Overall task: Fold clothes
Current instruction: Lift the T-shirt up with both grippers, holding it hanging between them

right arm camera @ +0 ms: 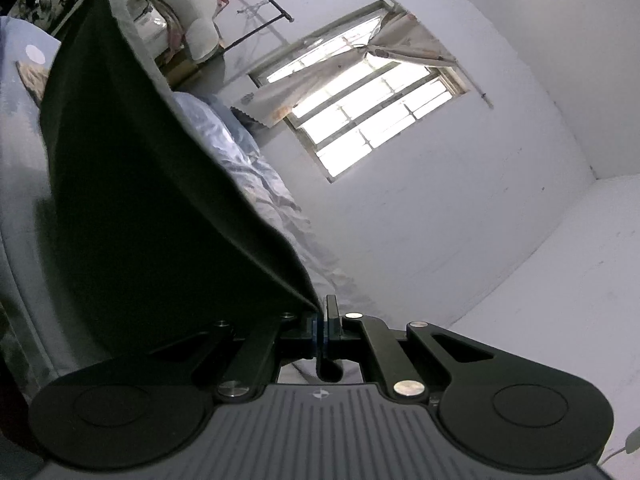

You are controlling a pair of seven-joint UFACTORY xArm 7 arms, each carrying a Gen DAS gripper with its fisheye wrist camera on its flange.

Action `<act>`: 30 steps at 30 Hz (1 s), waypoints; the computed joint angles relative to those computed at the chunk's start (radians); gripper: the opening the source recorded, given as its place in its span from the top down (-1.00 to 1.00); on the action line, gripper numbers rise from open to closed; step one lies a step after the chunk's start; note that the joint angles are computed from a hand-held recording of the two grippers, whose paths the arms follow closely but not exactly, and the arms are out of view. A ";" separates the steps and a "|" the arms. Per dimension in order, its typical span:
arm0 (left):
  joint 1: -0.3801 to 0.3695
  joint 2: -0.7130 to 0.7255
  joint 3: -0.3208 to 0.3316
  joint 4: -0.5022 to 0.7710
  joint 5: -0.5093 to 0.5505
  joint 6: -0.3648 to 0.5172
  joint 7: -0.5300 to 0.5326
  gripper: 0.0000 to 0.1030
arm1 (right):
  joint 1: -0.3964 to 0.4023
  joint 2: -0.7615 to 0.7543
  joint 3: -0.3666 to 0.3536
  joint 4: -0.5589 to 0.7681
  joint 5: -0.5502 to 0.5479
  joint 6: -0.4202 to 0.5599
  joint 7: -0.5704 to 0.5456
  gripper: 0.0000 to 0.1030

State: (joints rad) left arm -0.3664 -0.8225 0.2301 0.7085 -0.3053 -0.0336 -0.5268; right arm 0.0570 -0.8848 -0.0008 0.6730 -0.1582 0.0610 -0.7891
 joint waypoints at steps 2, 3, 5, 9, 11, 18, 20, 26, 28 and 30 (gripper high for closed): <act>-0.011 0.043 0.020 0.022 -0.006 0.018 -0.004 1.00 | 0.008 0.011 -0.015 0.007 0.001 0.019 -0.010 1.00; -0.021 0.066 0.033 0.036 -0.012 0.028 -0.003 1.00 | 0.007 0.033 -0.015 0.015 0.000 0.017 -0.015 1.00; -0.049 0.119 0.064 0.069 -0.025 0.041 0.008 1.00 | 0.016 0.092 -0.024 0.041 0.005 0.013 -0.021 1.00; -0.087 0.258 0.120 0.165 -0.067 0.080 0.041 1.00 | 0.045 0.229 -0.052 0.108 0.019 -0.011 -0.043 1.00; -0.105 0.339 0.148 0.225 -0.101 0.103 0.062 1.00 | 0.071 0.313 -0.076 0.157 0.031 -0.017 -0.064 1.00; -0.144 0.655 0.241 0.467 -0.260 0.218 0.161 1.00 | 0.223 0.615 -0.216 0.367 0.175 0.017 -0.222 1.00; -0.125 0.753 0.245 0.542 -0.301 0.262 0.180 1.00 | 0.261 0.703 -0.254 0.436 0.256 0.039 -0.302 1.00; -0.012 1.030 0.198 0.774 -0.341 0.376 0.157 1.00 | 0.239 0.967 -0.258 0.659 0.501 0.138 -0.524 1.00; 0.031 1.116 0.172 0.854 -0.345 0.403 0.141 1.00 | 0.196 1.059 -0.232 0.746 0.526 0.180 -0.536 1.00; 0.072 1.194 0.142 0.933 -0.341 0.423 0.124 0.99 | 0.159 1.136 -0.208 0.812 0.520 0.207 -0.534 1.00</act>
